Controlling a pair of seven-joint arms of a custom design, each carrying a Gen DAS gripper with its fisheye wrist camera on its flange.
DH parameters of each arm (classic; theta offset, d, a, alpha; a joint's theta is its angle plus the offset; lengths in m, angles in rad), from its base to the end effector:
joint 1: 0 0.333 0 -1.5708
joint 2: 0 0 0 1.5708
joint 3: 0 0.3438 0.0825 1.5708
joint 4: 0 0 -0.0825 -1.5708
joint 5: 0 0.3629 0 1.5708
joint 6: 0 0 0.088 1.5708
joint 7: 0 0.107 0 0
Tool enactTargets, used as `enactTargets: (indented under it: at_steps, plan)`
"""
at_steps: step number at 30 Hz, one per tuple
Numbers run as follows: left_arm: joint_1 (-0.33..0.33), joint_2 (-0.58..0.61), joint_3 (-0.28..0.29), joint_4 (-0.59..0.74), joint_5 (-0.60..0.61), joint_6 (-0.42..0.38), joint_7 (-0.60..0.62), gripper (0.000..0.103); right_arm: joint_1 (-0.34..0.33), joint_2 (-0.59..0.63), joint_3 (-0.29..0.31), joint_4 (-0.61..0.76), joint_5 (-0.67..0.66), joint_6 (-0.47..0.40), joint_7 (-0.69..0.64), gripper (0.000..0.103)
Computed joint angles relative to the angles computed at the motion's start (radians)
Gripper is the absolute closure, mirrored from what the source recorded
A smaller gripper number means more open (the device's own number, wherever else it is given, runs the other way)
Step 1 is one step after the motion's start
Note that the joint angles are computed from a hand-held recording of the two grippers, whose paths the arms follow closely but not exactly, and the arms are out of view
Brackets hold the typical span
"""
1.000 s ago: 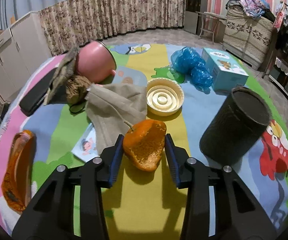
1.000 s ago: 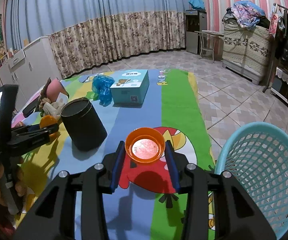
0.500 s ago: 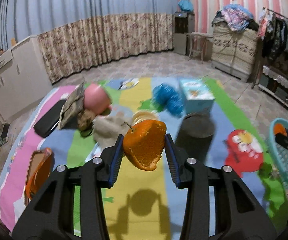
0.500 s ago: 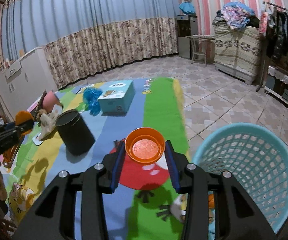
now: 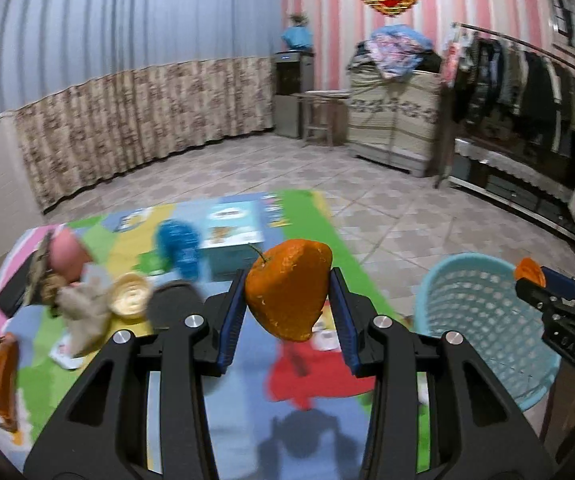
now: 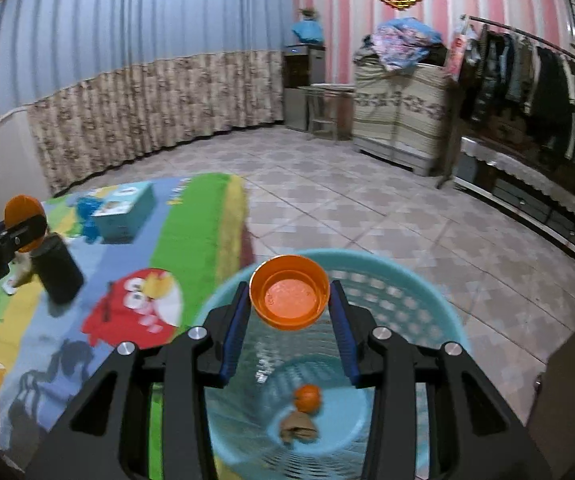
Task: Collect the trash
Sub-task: 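Carry the orange peel and orange lid over the light-blue basket with both tools, then open the left tool to drop the peel while the right tool drops the lid into the basket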
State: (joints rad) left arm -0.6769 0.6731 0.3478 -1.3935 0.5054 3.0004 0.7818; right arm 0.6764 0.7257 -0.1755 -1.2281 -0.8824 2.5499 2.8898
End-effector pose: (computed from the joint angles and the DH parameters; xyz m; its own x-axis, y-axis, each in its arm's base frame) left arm 0.6819 -0.3581 0.4619 -0.1858 -0.9826 -0.0082 -0.5172 0.1049 -0.8494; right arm 0.6620 0.4272 0.4368 -0.1230 -0.9924 -0.0072 -0.5747 0.0771 -0.8148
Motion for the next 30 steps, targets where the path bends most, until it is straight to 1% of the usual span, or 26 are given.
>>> enactTargets:
  at_steps: [1, 2, 3, 4, 5, 8, 12, 16, 17, 20, 24, 25, 27, 28, 29, 30]
  plan:
    - [0.011, 0.018, -0.028, 0.029, -0.009, -0.005, 0.019, 0.063, 0.000, -0.015, -0.007, -0.026, -0.005, 0.005, 0.017, 0.063]
    - [0.016, 0.028, -0.042, 0.043, -0.016, -0.007, 0.031, 0.063, -0.002, -0.026, -0.009, -0.044, -0.009, 0.009, 0.031, 0.063]
    - [0.030, 0.050, -0.077, 0.081, -0.033, -0.020, 0.060, 0.063, -0.004, -0.035, -0.010, -0.058, -0.014, 0.012, 0.040, 0.063]
    - [0.036, 0.062, -0.093, 0.098, -0.044, -0.027, 0.075, 0.063, -0.005, -0.047, -0.013, -0.077, -0.023, 0.012, 0.050, 0.063]
    - [0.049, 0.082, -0.126, 0.132, -0.063, -0.043, 0.105, 0.063, -0.005, -0.058, -0.015, -0.093, -0.032, 0.011, 0.063, 0.063]
    - [0.065, 0.128, -0.184, 0.203, -0.105, -0.077, 0.173, 0.063, -0.017, -0.087, -0.015, -0.145, -0.055, 0.023, 0.120, 0.063]
    - [0.071, 0.189, -0.233, 0.296, -0.150, -0.102, 0.254, 0.063, -0.035, -0.094, 0.004, -0.165, -0.059, 0.009, 0.153, 0.063]
    - [0.074, 0.282, -0.289, 0.451, -0.199, -0.173, 0.362, 0.063, -0.049, -0.090, 0.015, -0.164, -0.054, 0.008, 0.171, 0.063]
    - [0.071, 0.292, -0.292, 0.467, -0.206, -0.182, 0.375, 0.062, -0.049, -0.089, 0.016, -0.162, -0.054, 0.006, 0.173, 0.063]
    - [0.069, 0.359, -0.315, 0.582, -0.232, -0.242, 0.436, 0.062, -0.056, -0.084, 0.020, -0.158, -0.049, 0.009, 0.177, 0.063]
    - [0.057, 0.418, -0.304, 0.685, -0.241, -0.290, 0.456, 0.062, -0.063, -0.073, 0.025, -0.148, -0.029, 0.008, 0.166, 0.063]
    - [0.057, 0.426, -0.304, 0.698, -0.241, -0.294, 0.458, 0.060, -0.063, -0.072, 0.025, -0.148, -0.026, 0.010, 0.164, 0.063]
    - [0.053, 0.457, -0.297, 0.757, -0.243, -0.323, 0.456, 0.050, -0.062, -0.072, 0.023, -0.149, -0.023, 0.012, 0.164, 0.063]
    - [0.049, 0.460, -0.285, 0.763, -0.236, -0.323, 0.439, 0.040, -0.062, -0.070, 0.022, -0.147, -0.022, 0.012, 0.163, 0.063]
    - [0.046, 0.461, -0.274, 0.765, -0.228, -0.320, 0.422, 0.033, -0.061, -0.072, 0.021, -0.149, -0.022, 0.011, 0.162, 0.063]
    - [0.044, 0.445, -0.259, 0.735, -0.215, -0.298, 0.394, 0.031, -0.060, -0.072, 0.020, -0.149, -0.021, 0.011, 0.162, 0.063]
